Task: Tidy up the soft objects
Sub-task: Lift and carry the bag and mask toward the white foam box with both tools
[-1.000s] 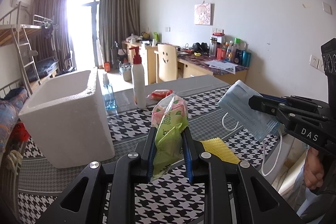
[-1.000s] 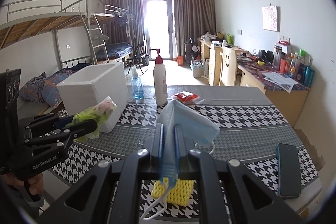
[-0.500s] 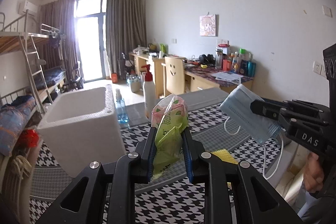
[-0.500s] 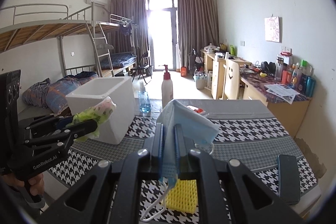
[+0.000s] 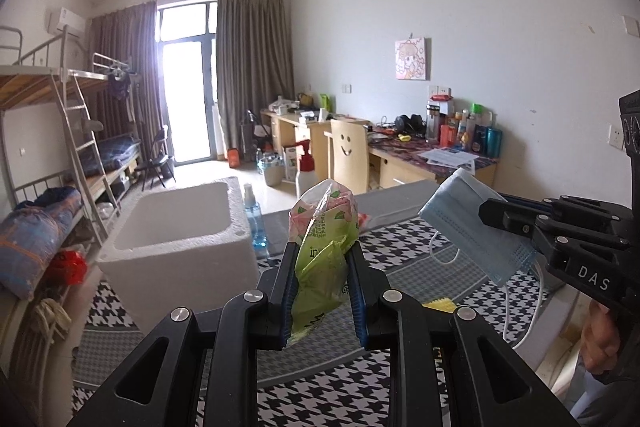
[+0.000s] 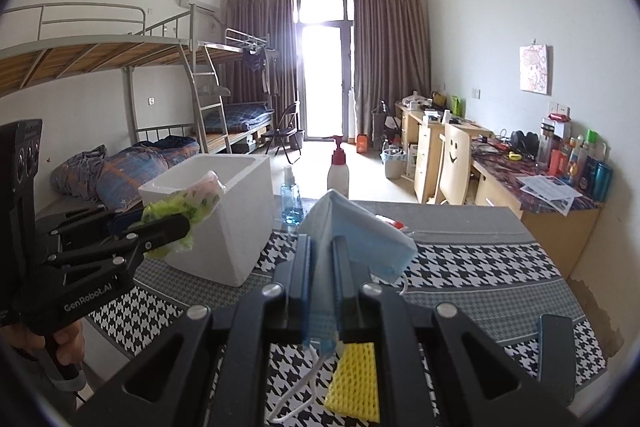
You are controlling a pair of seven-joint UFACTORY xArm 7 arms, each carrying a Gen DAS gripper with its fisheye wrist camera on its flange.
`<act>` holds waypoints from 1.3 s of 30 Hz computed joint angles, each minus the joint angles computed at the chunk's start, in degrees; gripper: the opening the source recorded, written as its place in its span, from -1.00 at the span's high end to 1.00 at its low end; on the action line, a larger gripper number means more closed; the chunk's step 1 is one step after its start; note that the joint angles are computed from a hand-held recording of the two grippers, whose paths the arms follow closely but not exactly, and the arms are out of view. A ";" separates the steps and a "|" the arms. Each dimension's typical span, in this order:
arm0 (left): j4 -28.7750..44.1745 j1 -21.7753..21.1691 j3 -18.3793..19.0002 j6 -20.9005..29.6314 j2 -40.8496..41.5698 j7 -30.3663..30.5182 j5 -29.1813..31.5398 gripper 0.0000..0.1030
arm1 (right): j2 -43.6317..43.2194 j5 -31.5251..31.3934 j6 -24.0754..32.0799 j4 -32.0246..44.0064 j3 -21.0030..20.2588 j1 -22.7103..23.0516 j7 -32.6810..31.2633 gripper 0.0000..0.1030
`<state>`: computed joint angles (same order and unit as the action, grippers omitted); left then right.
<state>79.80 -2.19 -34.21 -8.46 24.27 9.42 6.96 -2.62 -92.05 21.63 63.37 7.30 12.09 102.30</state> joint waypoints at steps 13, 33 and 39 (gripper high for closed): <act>3.14 -7.76 10.35 -1.31 -0.21 -2.98 -0.80 0.52 | 3.25 0.12 -0.68 4.47 -0.48 0.97 -1.96 0.75; 10.54 -20.06 26.59 0.28 2.70 -7.38 -4.29 0.52 | 10.18 3.77 -5.22 13.57 -3.24 2.48 -7.24 0.75; 12.22 -22.34 29.89 0.52 3.43 -8.67 -4.80 0.52 | 12.01 6.41 -6.37 15.84 -4.45 3.53 -10.65 0.75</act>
<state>92.02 -24.53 -4.31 -7.94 27.70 0.75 2.16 9.39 -85.63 15.26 79.21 2.85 15.62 91.65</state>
